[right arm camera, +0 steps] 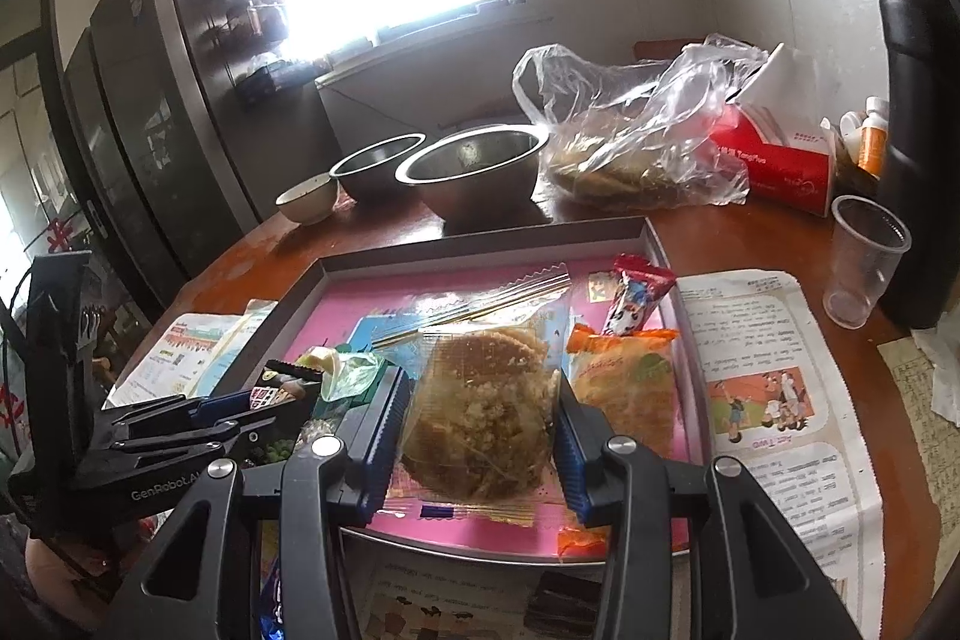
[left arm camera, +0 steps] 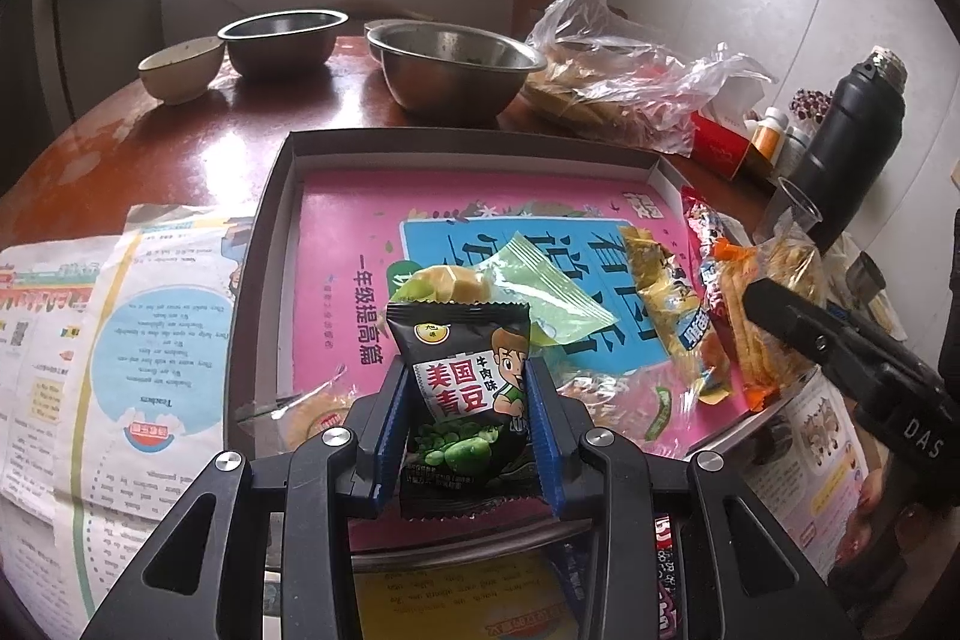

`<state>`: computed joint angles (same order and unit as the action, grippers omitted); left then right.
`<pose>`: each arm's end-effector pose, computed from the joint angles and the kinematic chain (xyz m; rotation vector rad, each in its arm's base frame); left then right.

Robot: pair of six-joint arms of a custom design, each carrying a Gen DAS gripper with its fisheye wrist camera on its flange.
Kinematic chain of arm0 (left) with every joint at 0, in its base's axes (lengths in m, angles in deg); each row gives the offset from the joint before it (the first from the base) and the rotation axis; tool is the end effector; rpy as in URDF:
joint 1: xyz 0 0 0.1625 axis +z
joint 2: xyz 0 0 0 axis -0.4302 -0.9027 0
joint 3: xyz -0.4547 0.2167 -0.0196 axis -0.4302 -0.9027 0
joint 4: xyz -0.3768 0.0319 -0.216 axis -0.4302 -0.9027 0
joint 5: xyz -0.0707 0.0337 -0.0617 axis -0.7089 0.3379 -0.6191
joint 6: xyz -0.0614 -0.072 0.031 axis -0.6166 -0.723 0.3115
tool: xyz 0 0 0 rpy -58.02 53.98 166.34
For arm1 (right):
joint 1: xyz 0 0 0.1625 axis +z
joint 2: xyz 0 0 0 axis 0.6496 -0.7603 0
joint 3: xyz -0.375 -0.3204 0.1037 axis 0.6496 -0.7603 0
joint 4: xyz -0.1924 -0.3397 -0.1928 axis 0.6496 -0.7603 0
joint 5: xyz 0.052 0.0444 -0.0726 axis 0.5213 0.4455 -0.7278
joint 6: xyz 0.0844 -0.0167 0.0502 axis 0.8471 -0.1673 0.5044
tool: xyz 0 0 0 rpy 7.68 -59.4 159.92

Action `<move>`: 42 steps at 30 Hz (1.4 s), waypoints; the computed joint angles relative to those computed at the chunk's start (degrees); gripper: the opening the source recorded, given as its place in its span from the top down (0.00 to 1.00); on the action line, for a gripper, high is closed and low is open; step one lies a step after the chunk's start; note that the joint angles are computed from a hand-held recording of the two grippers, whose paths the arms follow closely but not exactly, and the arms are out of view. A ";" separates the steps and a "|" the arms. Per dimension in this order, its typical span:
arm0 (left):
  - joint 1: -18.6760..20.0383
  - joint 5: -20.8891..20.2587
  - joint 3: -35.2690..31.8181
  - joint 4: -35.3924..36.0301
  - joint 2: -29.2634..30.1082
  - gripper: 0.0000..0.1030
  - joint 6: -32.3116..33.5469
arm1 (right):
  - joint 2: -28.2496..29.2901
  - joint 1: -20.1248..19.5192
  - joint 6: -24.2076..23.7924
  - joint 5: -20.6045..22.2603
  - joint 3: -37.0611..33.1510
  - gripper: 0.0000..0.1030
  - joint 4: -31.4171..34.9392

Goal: Organize snacks
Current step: 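Lower the green-peas pack into the box with the left tool while the right lowers the peanut bag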

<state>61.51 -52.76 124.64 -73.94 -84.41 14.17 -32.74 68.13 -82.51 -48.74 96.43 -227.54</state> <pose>-0.1090 -0.3513 0.2118 -0.0303 2.2792 -1.0544 0.2713 -0.4202 0.0675 1.1413 -2.6531 0.7704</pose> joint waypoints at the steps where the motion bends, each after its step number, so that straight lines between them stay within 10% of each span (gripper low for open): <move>1: 0.00 0.01 -0.02 0.06 0.01 0.63 0.03 | 0.18 0.11 -0.07 -0.13 0.00 0.56 0.12; 42: 0.13 0.11 0.35 0.10 -0.16 0.63 -0.70 | 4.10 0.96 -1.24 -1.77 -1.37 0.55 1.61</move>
<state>61.64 -52.65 125.00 -73.84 -84.57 13.47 -28.64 69.09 -83.75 -50.51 95.05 -225.93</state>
